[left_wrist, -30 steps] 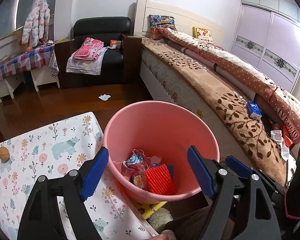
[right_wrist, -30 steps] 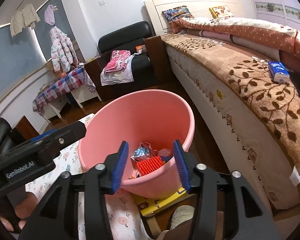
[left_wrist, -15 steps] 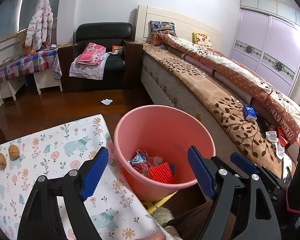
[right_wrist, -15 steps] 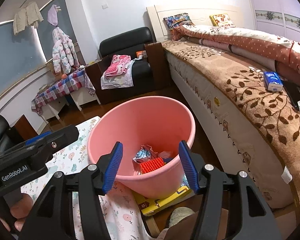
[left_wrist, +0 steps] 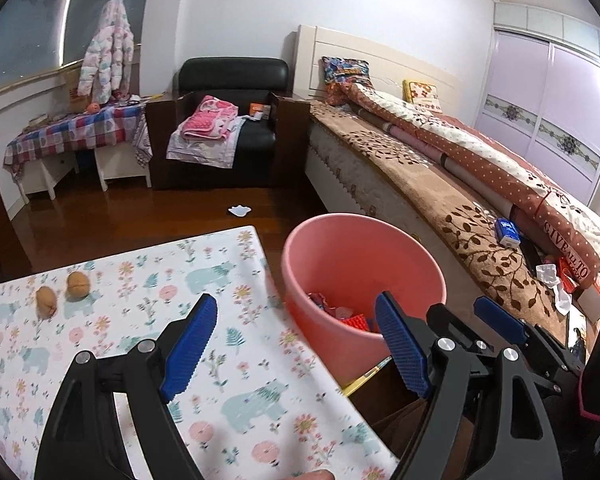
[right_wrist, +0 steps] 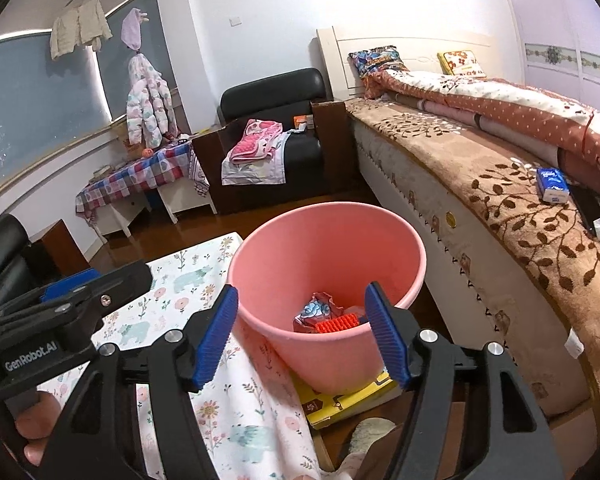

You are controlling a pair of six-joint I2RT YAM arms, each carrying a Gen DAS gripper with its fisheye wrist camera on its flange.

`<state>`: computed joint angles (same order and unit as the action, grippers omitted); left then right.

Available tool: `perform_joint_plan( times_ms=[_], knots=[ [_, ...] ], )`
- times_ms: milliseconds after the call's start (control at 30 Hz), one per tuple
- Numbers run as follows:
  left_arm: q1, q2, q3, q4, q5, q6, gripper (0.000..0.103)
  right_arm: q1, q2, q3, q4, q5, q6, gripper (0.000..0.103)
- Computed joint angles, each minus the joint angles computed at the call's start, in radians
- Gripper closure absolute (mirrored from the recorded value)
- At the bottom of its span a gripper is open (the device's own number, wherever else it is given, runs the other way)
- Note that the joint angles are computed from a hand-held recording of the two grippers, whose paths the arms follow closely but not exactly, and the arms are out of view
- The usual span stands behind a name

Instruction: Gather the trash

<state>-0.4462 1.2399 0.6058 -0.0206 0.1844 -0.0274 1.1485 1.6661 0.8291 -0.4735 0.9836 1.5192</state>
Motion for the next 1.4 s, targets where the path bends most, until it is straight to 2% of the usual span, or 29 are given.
perform_joint_plan(
  times_ms=[167, 333, 833, 1400],
  knots=[
    [0.044, -0.069, -0.041, -0.018, 0.004, 0.008, 0.023, 0.038, 0.059, 0.088, -0.108, 0.026, 0.070, 0.037],
    [0.096, -0.121, -0.070, -0.045, 0.031, 0.018, 0.023, 0.062, 0.089, 0.139, -0.158, 0.037, 0.090, 0.037],
    [0.180, -0.202, -0.122, -0.079, 0.056, 0.048, 0.023, 0.090, 0.144, 0.227, -0.200, 0.038, 0.088, 0.037],
    [0.206, -0.214, -0.132, -0.076, 0.045, 0.057, 0.023, 0.084, 0.160, 0.256, -0.190, 0.031, 0.045, 0.037]
  ],
)
